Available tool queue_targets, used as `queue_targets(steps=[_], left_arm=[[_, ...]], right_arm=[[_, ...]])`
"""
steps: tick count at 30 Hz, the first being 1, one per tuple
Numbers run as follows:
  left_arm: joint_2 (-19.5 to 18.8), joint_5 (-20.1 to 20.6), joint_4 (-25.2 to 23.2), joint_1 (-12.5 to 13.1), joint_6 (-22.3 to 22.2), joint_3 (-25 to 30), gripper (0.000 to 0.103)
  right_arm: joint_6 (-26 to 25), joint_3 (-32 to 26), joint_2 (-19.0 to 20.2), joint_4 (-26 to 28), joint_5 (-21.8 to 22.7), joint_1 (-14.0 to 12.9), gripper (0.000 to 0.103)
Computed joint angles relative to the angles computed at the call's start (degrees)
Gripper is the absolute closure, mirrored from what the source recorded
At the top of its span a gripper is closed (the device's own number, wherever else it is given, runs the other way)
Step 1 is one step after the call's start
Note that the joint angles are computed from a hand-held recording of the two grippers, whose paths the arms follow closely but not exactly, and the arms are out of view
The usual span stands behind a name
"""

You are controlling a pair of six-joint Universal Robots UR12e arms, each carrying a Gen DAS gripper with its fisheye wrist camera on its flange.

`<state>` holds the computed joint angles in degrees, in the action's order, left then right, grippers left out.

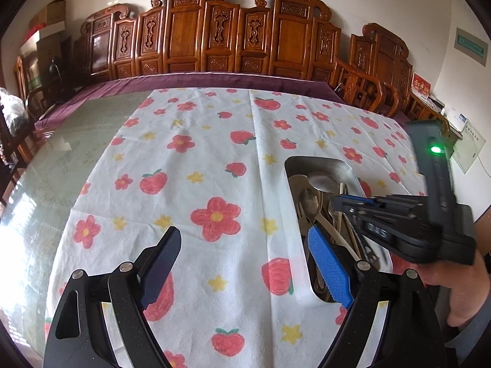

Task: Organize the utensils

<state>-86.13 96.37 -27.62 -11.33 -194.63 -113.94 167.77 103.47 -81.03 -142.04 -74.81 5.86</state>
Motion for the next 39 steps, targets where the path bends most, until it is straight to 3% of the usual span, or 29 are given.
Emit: queue_targets(steps=[4,10,18,24,35,39], left_arm=[[-0.1,-0.5,-0.1,-0.1,-0.5,-0.1,0.021],[-0.1,-0.2,-0.2,-0.6,-1.3,0.0,0.021],[0.2,2.4,-1.9,-2.3,-0.4,0.9,0.015],[1.1,3.5,-2.8,-3.9,-1.3,1.6,0.009],[2.1,6.9,-6.0,-8.8,-3.3,3.1,0.007],[2.3,7.7,-7.5,-10.7,-4.4,3.7,0.007]], right_arm=[[-0.3,0.0,0.7,-0.5,-0.6,0.1,0.096],[-1.0,0.8,0.2,-1.7,2.0,-0.6,0.092],[-3.4,4.0,-3.8,-5.7,4.6,-2.8,0.092],[-3.8,6.6,-8.2,-7.0,7.8,-5.9,0.075],[-5.5,13.4,-18.8,-7.1,11.2,-12.7,0.014],[-5.9,15.4,-22.4,-6.6,12.2,-15.4,0.004]])
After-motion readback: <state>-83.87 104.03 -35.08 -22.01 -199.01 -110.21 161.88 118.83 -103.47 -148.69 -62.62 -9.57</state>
